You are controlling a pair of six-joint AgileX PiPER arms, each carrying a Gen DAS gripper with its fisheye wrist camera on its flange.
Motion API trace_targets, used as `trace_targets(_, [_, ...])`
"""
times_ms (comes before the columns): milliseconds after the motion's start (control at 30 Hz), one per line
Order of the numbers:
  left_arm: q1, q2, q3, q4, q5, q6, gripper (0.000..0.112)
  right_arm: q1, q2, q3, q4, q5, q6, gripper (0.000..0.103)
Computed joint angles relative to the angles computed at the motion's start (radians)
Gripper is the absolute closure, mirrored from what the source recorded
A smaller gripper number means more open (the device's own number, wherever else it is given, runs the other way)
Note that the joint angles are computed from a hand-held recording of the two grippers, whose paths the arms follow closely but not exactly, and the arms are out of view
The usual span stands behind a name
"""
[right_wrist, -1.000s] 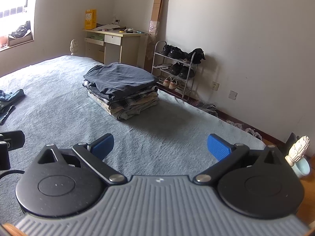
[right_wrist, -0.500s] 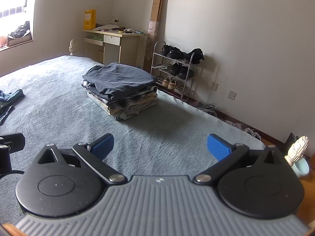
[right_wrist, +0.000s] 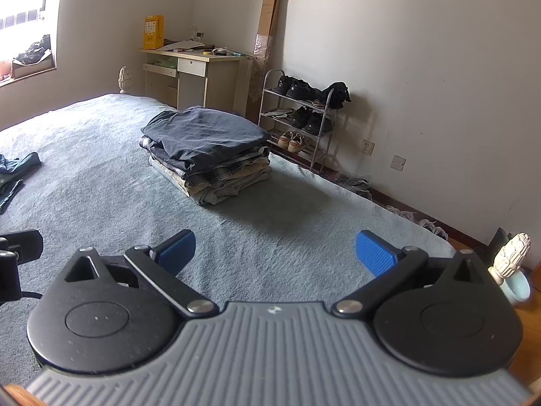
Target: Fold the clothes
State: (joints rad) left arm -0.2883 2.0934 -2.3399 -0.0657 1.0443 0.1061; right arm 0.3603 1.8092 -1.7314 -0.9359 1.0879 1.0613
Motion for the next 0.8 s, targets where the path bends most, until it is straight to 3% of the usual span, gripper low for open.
trace_targets(800, [0.003, 0.004, -0.008, 0.002, 0.015, -0.004, 0.009, 0.001, 0.003, -0.01, 0.006, 0.007, -0.012, 0.001])
